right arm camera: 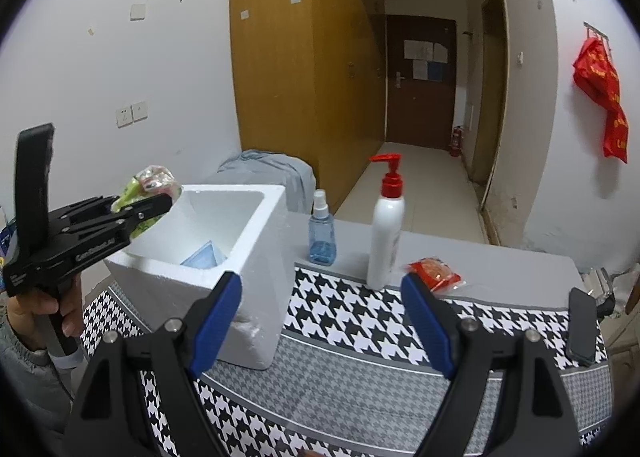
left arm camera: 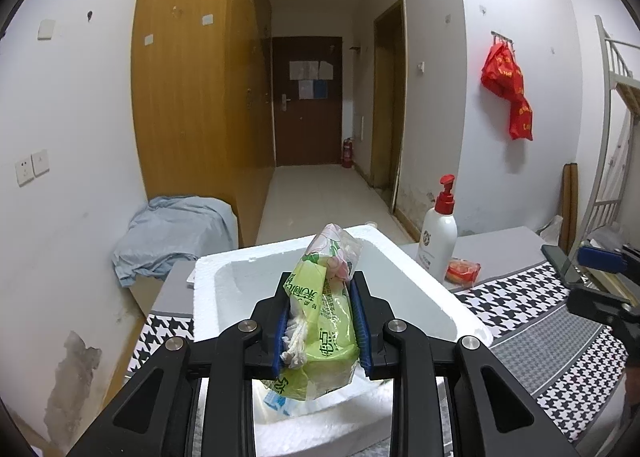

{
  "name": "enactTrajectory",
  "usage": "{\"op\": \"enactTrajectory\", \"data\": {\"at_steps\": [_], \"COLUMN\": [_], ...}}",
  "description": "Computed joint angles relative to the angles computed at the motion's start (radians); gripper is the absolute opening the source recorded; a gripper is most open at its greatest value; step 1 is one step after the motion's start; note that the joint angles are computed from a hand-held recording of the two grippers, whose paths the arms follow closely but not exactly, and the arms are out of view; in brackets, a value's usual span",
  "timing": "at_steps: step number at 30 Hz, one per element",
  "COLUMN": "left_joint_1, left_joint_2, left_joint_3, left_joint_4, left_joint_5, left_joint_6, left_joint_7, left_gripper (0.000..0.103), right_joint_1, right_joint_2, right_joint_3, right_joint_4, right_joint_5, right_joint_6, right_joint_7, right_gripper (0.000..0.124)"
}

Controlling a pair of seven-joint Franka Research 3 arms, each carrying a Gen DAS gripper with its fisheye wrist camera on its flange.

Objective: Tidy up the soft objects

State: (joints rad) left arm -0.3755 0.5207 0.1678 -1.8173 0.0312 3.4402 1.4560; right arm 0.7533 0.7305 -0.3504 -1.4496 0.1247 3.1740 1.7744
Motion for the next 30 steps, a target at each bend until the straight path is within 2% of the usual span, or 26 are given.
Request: {"op": "enactTrajectory", "data": {"at_steps": [2, 5, 8, 10, 11, 13, 15, 17, 19, 22, 23, 25, 28, 30], "left_joint_1": [0.003, -0.047, -0.059, -0.068, -0.090, -0.112, -0.131, -0.118, -0.105, -0.098, -0.109, -0.139, -0.165, -0.146], "left_joint_2": [0.008, 0.030, 0.044, 0.050, 0.054, 0.057, 0.055, 0.042, 0.026, -0.001, -0.011, -0.029, -0.060, -0.088], "left_joint_3": [-0.004, 0.049, 0.062, 0.075, 0.100, 0.124, 0.143, 0.122, 0.101, 0.075, 0.079, 0.094, 0.095, 0.062], "left_joint_4": [0.012, 0.037, 0.058, 0.066, 0.065, 0.062, 0.051, 0.032, 0.010, -0.032, -0.045, -0.075, -0.123, -0.158], "left_joint_5": [0.000, -0.028, -0.025, -0.017, -0.023, -0.028, -0.042, -0.044, -0.053, -0.084, -0.106, -0.158, -0.224, -0.232], "left_joint_6": [-0.006, -0.023, -0.048, -0.052, -0.047, -0.035, -0.015, 0.005, 0.024, 0.066, 0.073, 0.095, 0.128, 0.150], "left_joint_7": [-0.003, -0.001, -0.012, -0.025, -0.031, -0.037, -0.035, -0.026, -0.012, 0.017, 0.033, 0.072, 0.126, 0.145], "left_gripper": [0.028, 0.030, 0.031, 0.043, 0.049, 0.072, 0.080, 0.087, 0.099, 0.102, 0.102, 0.102, 0.102, 0.102], "right_joint_1": [0.010, 0.036, 0.047, 0.055, 0.059, 0.062, 0.067, 0.075, 0.077, 0.072, 0.080, 0.114, 0.120, 0.113], "right_joint_2": [-0.010, -0.021, -0.033, -0.040, -0.043, -0.050, -0.055, -0.060, -0.067, -0.082, -0.084, -0.083, -0.104, -0.128], "right_joint_3": [-0.012, -0.040, -0.051, -0.057, -0.061, -0.061, -0.062, -0.065, -0.061, -0.040, -0.045, -0.073, -0.058, -0.033], "right_joint_4": [-0.024, -0.058, -0.087, -0.103, -0.113, -0.126, -0.137, -0.148, -0.161, -0.188, -0.195, -0.216, -0.251, -0.279], "right_joint_5": [0.004, 0.020, 0.047, 0.067, 0.077, 0.095, 0.112, 0.129, 0.147, 0.179, 0.193, 0.229, 0.263, 0.281], "right_joint_6": [0.015, 0.037, 0.056, 0.062, 0.068, 0.076, 0.083, 0.092, 0.106, 0.139, 0.151, 0.187, 0.231, 0.254], "right_joint_7": [0.002, 0.003, -0.005, -0.013, -0.017, -0.030, -0.045, -0.060, -0.078, -0.116, -0.128, -0.150, -0.188, -0.211], "right_gripper": [0.085, 0.085, 0.085, 0.085, 0.085, 0.085, 0.085, 0.085, 0.085, 0.087, 0.095, 0.103, 0.103, 0.103]}}
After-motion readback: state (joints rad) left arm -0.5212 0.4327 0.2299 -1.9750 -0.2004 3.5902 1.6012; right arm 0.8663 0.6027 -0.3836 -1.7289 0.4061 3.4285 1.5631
